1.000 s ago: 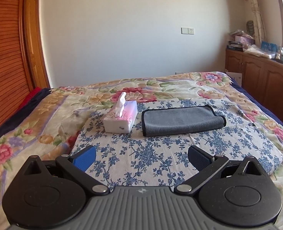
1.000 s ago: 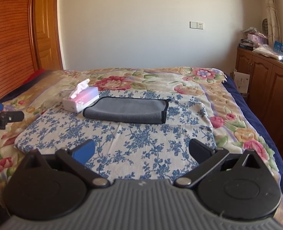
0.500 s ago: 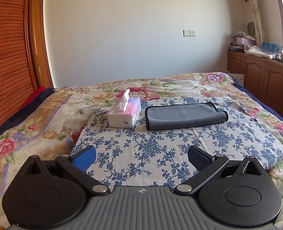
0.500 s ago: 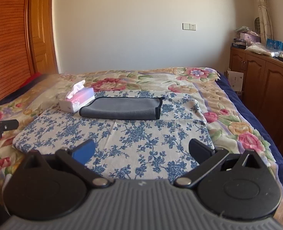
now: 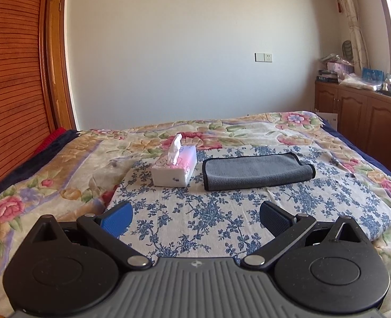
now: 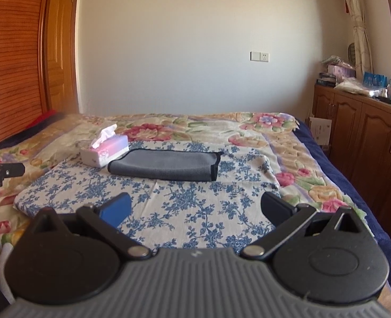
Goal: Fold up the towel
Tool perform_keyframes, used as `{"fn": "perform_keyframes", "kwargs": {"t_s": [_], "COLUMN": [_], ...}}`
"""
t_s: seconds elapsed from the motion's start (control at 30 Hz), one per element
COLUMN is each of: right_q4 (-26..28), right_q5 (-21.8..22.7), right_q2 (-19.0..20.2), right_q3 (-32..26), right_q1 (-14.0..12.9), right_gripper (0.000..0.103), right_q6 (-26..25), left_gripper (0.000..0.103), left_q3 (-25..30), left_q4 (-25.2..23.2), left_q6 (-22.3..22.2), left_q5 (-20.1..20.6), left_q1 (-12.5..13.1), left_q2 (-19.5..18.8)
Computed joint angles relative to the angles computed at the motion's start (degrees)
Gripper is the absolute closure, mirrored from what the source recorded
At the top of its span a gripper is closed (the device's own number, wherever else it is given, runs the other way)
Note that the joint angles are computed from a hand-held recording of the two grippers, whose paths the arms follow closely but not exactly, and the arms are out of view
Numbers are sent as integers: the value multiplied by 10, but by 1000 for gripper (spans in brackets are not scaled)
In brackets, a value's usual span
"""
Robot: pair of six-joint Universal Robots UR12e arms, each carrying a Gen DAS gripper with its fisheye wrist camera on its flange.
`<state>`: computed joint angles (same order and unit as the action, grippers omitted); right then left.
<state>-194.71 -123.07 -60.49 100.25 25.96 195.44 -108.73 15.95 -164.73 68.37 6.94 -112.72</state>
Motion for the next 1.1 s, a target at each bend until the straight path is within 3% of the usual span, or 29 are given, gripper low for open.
{"fn": "perform_keyframes", "kwargs": {"t_s": [0.53, 1.1], "right_q4": [-46, -36], "right_q5": [-27, -37], "right_q2": [8, 10], "right_q3": [0, -2], "right_q1": [6, 7], "right_gripper": [0, 0], "right_q6": [-12, -8], "left_gripper": [0, 0], "left_q3": [-3, -4], "left_q4": [43, 43], "left_q6": [-25, -22], "left_q5": [-11, -12], "left_q1": [6, 7], "left_q2": [-2, -2]}}
